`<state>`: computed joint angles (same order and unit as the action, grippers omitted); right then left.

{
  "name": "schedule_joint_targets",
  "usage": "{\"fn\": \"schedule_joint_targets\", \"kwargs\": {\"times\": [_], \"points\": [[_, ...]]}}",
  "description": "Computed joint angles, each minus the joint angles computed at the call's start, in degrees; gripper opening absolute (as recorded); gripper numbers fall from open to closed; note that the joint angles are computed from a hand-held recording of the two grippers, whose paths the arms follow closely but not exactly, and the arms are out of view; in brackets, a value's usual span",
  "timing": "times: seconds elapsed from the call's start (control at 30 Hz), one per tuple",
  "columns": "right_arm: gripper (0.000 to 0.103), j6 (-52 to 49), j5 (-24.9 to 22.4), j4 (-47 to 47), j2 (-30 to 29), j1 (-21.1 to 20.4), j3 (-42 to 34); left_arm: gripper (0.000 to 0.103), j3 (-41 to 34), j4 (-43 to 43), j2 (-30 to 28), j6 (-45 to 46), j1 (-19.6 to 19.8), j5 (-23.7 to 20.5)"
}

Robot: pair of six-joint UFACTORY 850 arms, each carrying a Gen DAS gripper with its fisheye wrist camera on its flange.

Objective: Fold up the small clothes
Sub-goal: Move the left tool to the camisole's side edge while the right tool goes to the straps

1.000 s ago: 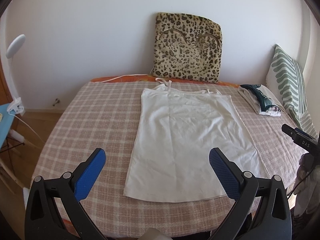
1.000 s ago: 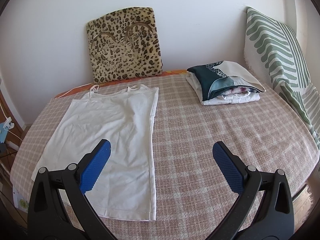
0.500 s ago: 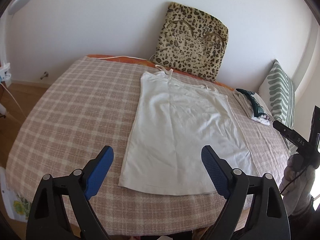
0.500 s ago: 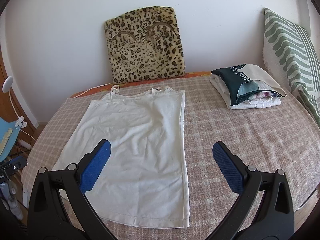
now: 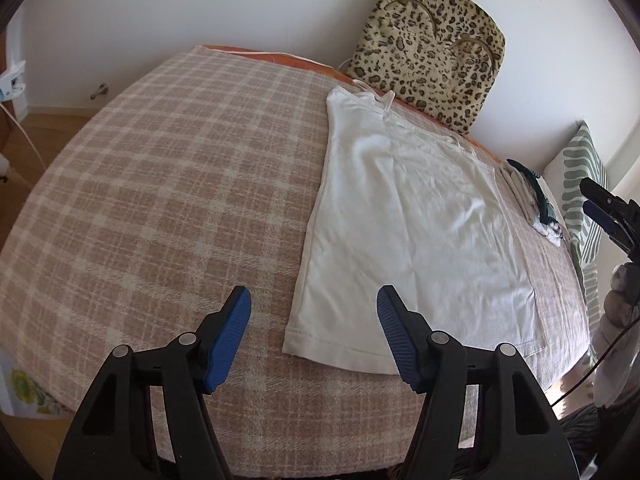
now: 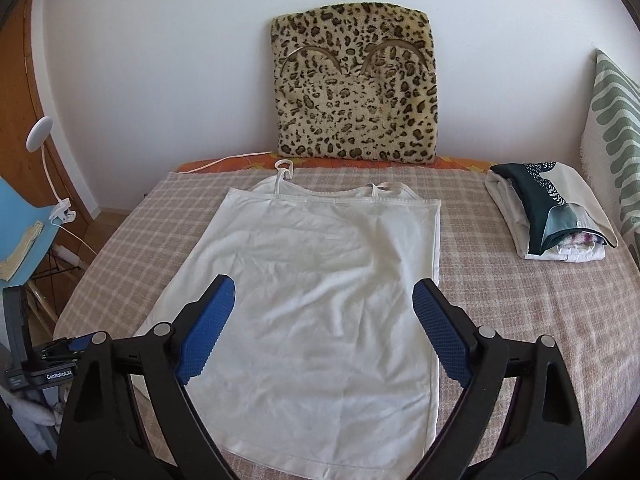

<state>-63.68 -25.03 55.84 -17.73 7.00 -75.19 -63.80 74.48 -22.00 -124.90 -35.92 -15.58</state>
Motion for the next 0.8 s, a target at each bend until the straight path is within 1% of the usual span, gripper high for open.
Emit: {"fn": "schedule_joint_targets", "kwargs": {"times": [0.07, 0.13, 0.17, 0.27, 0.3, 0.33, 0.37, 0.47, 0.57, 0.63, 0.73, 0.8], "points": [[0.091, 4.27, -2.75, -4.18, -3.09, 1.48, -4.04, 0.064, 0.44, -0.66, 0.03, -0.27, 0.4, 1.78], [0.084, 8.79, -4.08, -8.24, -6.1, 3.31, -7.76, 0.063, 0.86, 0.59, 0.12, -2.51, 0.65, 3.37], [0.084, 9.62, -5.27, -8.76, -7.55, 3.97, -9.49, 0.06, 1.0, 0.92, 0.19, -2.9, 0.52, 3.23], [0.08, 8.95, -8.89, -7.05, -11.81, 5.61, -14.24, 0.054, 0.55, -1.35, -0.09, 0.94, -0.29, 0.86], [0.076, 9.25, -9.77, -6.93, -13.22, 6.32, -15.99, 0.052, 0.37, -2.04, -0.27, 2.14, -0.35, 0.79], [0.074, 10.05, -10.49, -7.54, -14.51, 6.88, -17.72, 0.048, 0.37, -2.04, -0.4, 2.38, -0.25, 1.32], [0.073, 11.17, -11.14, -8.32, -15.88, 7.56, -19.62, 0.044, 0.46, -1.74, -0.47, 1.99, -0.03, 2.28], [0.071, 14.49, -11.99, -11.81, -19.49, 9.43, -24.61, 0.036, 1.08, 1.27, -0.53, -1.63, 0.79, 5.44], [0.07, 19.2, -13.66, -16.51, -23.79, 11.06, -30.75, 0.034, 1.4, 3.98, -0.62, -4.36, 0.92, 6.36], [0.067, 22.88, -15.81, -19.62, -27.14, 11.95, -35.62, 0.033, 1.42, 3.78, -0.76, -3.99, 0.87, 6.58], [0.064, 28.95, -19.76, -23.37, -32.62, 13.03, -43.78, 0.026, 1.96, 8.59, -0.65, -8.93, 1.07, 7.32], [0.063, 32.54, -21.96, -25.05, -36.34, 13.66, -49.31, 0.023, 2.39, 12.57, -0.43, -13.24, 1.23, 7.77]]}}
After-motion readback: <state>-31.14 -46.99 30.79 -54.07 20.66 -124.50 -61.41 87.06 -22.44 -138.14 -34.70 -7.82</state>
